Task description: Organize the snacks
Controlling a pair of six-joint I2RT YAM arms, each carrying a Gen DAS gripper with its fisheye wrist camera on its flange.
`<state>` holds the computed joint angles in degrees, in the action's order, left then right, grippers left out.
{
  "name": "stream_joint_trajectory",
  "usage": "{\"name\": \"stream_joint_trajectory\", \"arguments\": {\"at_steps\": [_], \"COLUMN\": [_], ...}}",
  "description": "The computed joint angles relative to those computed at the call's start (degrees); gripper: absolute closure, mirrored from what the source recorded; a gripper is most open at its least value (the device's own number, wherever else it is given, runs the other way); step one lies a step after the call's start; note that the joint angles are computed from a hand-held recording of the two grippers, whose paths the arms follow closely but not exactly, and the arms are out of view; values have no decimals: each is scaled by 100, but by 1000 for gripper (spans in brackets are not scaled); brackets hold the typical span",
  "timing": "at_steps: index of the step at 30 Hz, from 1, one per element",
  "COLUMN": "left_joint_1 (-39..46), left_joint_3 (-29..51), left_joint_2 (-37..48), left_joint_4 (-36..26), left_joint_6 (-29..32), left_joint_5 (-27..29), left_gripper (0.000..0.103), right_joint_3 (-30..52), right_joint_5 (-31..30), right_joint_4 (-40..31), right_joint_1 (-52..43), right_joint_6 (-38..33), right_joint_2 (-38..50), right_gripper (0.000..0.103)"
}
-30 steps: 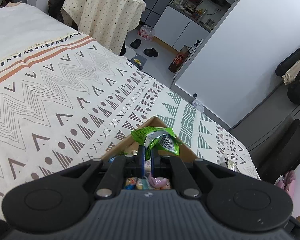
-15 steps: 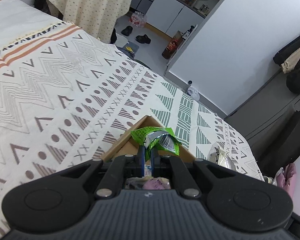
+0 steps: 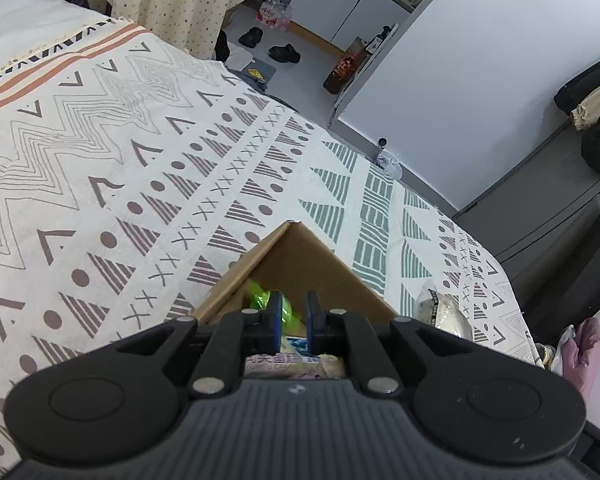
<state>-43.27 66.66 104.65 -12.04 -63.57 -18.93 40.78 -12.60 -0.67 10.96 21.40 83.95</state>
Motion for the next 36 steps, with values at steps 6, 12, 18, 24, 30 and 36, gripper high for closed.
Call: {"name": "stream_joint_trajectory", "arguments": {"at_steps": [6,12,18,24,30,36], "left_joint_1": [92,93,18,-227,-560,-937], "left_joint_3": [-214,-393,-396,-251,-64,179], "left_joint_2": [-281,-691,-995,-1089,-1144,-1164], "left_joint_4": [-110,-524,-1050,-1461,-1902,-2500], "left_joint_6": [-68,-209,-417,-602,-732,-1007], "left_joint_5": [-84,-297,-529,-729,-905,-1132], "left_gripper": [77,50,28,17,13,10], "right_joint_3": [154,251,9,-279,-525,-694], "right_joint_5": [31,-190,-231,-280,-410,-629], "right_joint_4": [85,173,-67,-408,-792,-1365], "right_joint_1": [203,138,-127,-323,-531,-779], "right_joint_6": [192,599,667,582,387,83], "right_joint_2": [190,210,-299,-911,-1537,-2263], "right_gripper": [61,40,37,33,28,25]}}
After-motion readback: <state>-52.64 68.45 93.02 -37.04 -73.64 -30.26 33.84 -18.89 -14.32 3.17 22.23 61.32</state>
